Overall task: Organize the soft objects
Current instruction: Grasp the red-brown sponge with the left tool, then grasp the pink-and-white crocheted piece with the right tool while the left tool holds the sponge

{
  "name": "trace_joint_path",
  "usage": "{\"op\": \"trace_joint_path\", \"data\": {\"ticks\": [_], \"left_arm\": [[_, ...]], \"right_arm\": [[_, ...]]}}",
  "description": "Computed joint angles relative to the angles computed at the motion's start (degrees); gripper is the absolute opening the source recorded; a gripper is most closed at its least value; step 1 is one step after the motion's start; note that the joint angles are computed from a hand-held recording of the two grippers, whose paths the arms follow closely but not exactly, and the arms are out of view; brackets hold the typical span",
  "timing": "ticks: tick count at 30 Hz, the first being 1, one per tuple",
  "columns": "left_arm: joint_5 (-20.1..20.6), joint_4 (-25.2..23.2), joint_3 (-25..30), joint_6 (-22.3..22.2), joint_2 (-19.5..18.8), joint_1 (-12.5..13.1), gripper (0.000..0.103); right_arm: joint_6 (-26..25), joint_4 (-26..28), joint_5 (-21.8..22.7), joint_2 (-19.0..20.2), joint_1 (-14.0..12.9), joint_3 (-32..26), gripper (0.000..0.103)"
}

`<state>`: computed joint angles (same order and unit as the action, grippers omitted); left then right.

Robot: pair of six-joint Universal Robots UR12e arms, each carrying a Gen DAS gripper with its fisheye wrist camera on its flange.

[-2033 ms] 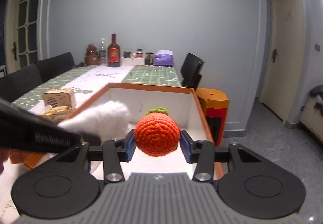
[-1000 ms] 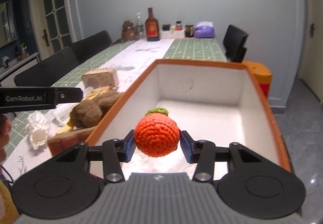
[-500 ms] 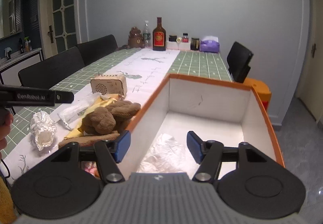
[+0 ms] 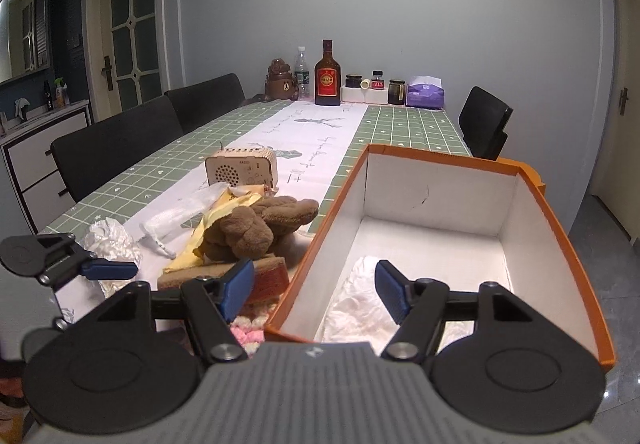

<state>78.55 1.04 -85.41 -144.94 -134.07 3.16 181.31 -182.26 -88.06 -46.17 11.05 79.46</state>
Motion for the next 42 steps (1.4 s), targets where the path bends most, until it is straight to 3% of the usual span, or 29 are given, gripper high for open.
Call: {"op": "trace_joint_path", "data": {"ticks": [9,12,14,19,27,34,42], "left_arm": [[2.1,6.9,3.7,1.9,-4.6,-0.6,0.087],[1.7,7.8,4.4,1.5,-5.4,-0.5,0.076],[0.6,8.3,4.3,0.4,-5.3,-0.3,0.063],[-2.1,13.3,2.6,-1.3,-4.8,0.5,0.058],[-3.6,14.3,-0.6,-6.0,-2.2,1.9,0.056],[-4.0,12.7,-2.7,-8.3,-0.7,3.3,0.056],[-8.3,12.1,-3.9,-8.7,-0.5,5.1,0.062]], "right_arm": [[-1.4,0.9,-2.7,0.1,1.0,0.0,0.067],[-2.9,0.1,-2.7,0.0,1.2,0.2,0.067],[-3.2,-0.2,-2.5,-0.1,1.3,0.3,0.067],[-3.1,-1.1,-1.6,-0.3,1.6,0.8,0.067],[-5.5,-2.4,3.0,-0.2,2.8,1.7,0.066],[-9.7,1.0,-3.9,2.2,5.2,-0.4,0.065],[-10.6,5.8,-8.5,4.8,6.3,-3.6,0.065]]}}
